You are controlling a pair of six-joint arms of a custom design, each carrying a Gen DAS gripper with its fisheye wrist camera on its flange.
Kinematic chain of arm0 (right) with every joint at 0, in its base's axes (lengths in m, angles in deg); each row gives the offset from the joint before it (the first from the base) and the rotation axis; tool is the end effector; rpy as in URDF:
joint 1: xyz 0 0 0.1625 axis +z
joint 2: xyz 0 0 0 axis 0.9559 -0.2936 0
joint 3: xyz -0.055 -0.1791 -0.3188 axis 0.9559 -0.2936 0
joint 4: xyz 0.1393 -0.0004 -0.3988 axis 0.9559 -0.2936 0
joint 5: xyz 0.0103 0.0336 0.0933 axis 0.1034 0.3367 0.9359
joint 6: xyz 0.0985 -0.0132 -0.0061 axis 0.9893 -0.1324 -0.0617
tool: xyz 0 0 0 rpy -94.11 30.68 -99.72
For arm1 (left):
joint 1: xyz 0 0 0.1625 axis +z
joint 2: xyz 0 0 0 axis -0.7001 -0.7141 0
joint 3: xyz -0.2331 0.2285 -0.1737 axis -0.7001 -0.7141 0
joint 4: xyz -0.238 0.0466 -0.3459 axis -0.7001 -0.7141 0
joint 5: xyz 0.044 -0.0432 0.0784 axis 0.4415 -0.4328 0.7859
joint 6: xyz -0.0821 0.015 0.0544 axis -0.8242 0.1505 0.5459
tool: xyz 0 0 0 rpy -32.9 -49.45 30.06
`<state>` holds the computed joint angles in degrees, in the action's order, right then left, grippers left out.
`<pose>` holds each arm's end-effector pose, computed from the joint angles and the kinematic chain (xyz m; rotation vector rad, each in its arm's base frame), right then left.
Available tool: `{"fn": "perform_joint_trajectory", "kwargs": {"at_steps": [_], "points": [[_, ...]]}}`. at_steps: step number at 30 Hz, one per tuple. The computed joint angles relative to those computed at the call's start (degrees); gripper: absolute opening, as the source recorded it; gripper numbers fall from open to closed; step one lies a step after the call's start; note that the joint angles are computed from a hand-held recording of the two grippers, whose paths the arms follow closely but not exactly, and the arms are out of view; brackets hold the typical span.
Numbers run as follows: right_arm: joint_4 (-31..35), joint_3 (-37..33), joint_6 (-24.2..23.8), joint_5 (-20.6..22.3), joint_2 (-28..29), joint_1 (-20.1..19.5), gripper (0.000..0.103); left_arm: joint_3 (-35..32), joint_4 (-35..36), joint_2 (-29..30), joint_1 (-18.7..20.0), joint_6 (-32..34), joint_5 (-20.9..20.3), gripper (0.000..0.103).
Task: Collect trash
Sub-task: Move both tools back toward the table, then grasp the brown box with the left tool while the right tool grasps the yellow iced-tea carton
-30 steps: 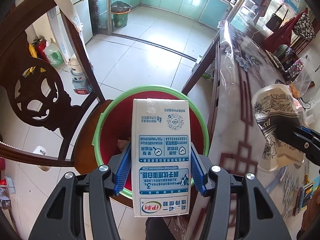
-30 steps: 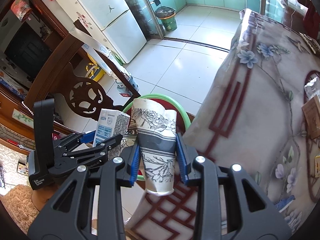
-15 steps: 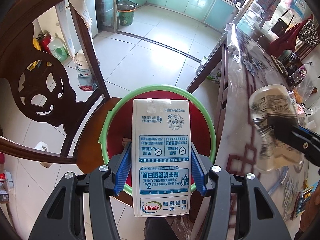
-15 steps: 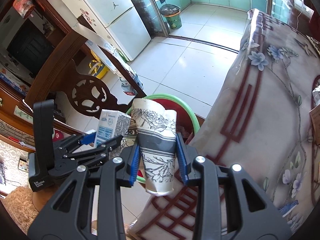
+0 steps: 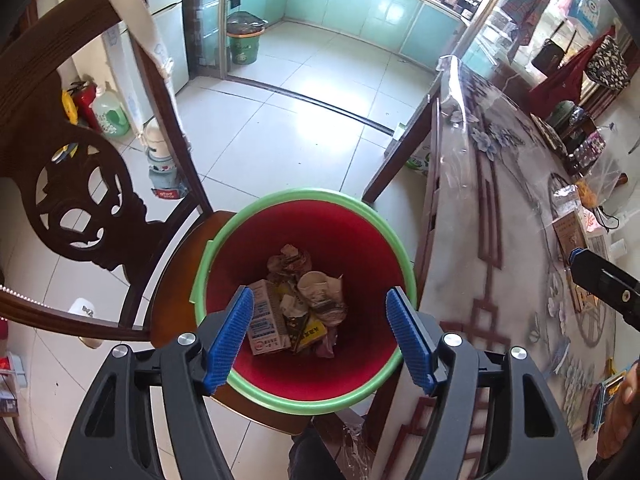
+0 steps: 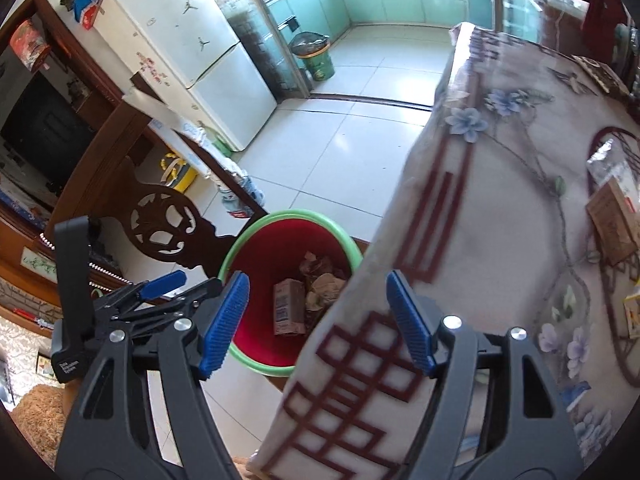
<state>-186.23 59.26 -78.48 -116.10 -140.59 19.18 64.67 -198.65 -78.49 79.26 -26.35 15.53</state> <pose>0.1267 -0.5661 0.3678 0.6477 -2.7049 0.3485 -0.3647 -0.4999 0.0590 -0.1737 2.4245 -0.6774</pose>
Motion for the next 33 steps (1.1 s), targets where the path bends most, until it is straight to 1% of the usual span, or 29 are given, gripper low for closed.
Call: {"fn": "perform_joint_trajectory", "kwargs": {"at_steps": [4,7,10,12,13,15,18,19,22,25,29,31,32,33], "points": [[-1.46,0.09,1.32,-1.71,-1.64,-1.94,0.069,-2.49,-1.34,2.49,0.2,3.11,-0.91,0.066],[-2.8,0.16,2.92,-3.93,-3.04,-3.97,0.069,-5.36,-2.54,5.32,0.42,6.27,-1.88,0.066],[-4.3,-0.48,4.74,-6.35,-4.75,-7.21,0.069,-8.77,-3.5,8.55,0.45,9.44,-3.1,0.066],[-6.0,-1.26,4.93,-8.38,-5.23,-8.85,0.073,-11.79,-3.66,11.19,0.31,11.42,-3.86,0.066],[-7.76,-2.3,4.8,-10.23,-5.14,-10.0,0.074,-13.31,-3.73,12.48,0.19,12.24,-4.17,0.066],[-10.08,-4.64,4.87,-12.16,-4.46,-11.87,0.078,-16.05,-3.73,14.82,-0.25,13.29,-4.42,0.066],[-13.87,-10.28,6.0,-13.55,-1.87,-15.48,0.08,-20.79,-2.02,18.52,-1.08,12.69,-4.68,0.066],[-14.14,-12.72,6.75,-13.83,-0.54,-16.59,0.08,-22.12,-1.49,19.52,-1.27,12.27,-5.06,0.066],[-13.52,-19.38,8.05,-15.04,3.88,-18.96,0.082,-26.76,1.54,22.97,-2.22,11.42,-5.43,0.066],[-10.27,-24.52,8.74,-15.77,7.69,-20.23,0.083,-31.14,4.03,26.07,-2.98,9.55,-5.87,0.066],[-7.17,-28.53,6.94,-15.3,11.07,-21.64,0.083,-36.71,7.72,29.85,-4.03,7.6,-5.49,0.066],[-5.16,-30.66,5.12,-14.09,12.61,-22.46,0.082,-39.78,9.88,31.95,-4.4,6.14,-5.3,0.066],[-4.94,-30.94,3.66,-13.74,12.88,-22.62,0.081,-41.4,10.97,33.07,-4.48,5.38,-5.42,0.066],[-5.0,-31.15,2.13,-13.76,13.11,-22.66,0.077,-43.19,12.01,34.23,-4.48,4.89,-5.61,0.066]]}}
